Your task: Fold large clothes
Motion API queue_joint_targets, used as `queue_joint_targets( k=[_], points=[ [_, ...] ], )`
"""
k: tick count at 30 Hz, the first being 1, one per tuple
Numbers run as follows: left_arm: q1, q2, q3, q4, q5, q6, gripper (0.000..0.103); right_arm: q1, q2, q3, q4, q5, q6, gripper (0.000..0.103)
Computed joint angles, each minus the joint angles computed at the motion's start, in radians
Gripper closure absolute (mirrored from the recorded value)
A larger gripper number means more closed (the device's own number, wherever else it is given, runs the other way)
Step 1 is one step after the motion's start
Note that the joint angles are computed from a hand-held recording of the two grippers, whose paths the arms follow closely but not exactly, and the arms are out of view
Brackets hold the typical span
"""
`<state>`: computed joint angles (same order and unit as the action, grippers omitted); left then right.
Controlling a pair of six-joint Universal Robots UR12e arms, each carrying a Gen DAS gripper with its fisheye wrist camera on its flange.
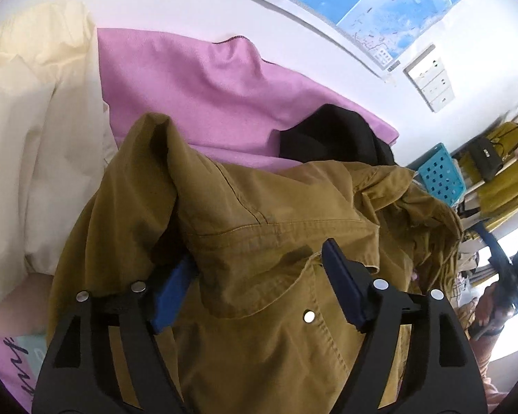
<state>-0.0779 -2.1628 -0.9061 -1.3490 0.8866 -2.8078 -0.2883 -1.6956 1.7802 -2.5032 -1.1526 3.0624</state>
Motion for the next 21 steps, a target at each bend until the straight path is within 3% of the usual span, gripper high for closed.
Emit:
queue_joint_targets(
  k=[2,7,9,10,11,13,15,17,21],
  points=[
    [-0.005,-0.003,0.002,0.005,0.017,-0.002,0.029,0.007,0.077,-0.047,0.116,0.145,0.030,0.031],
    [-0.013,-0.012,0.018,-0.001,0.060,-0.008,0.044,0.023,0.223,-0.115,0.204,0.301,0.179,0.030],
    [-0.012,-0.023,0.041,-0.021,0.066,-0.016,0.055,0.026,0.259,-0.125,0.185,0.353,0.209,0.052],
    [-0.011,-0.030,0.054,-0.029,0.066,-0.018,0.061,0.027,0.270,-0.136,0.192,0.372,0.198,0.077],
    [-0.010,-0.040,0.072,-0.037,0.058,-0.022,0.067,0.027,0.274,-0.140,0.169,0.371,0.203,0.090],
    [-0.006,-0.062,0.119,-0.065,0.028,-0.027,0.070,0.017,0.283,-0.148,0.067,0.403,0.237,0.095],
    [0.000,-0.099,0.199,-0.115,-0.048,-0.035,0.070,0.000,0.294,-0.167,-0.082,0.427,0.337,0.095],
    [-0.004,-0.126,0.256,-0.115,-0.070,-0.038,0.071,-0.014,0.315,-0.195,-0.183,0.426,0.423,0.096],
    [-0.024,-0.196,0.389,-0.082,-0.041,-0.109,0.066,-0.003,0.363,-0.272,-0.162,0.339,0.469,0.097]
  ],
)
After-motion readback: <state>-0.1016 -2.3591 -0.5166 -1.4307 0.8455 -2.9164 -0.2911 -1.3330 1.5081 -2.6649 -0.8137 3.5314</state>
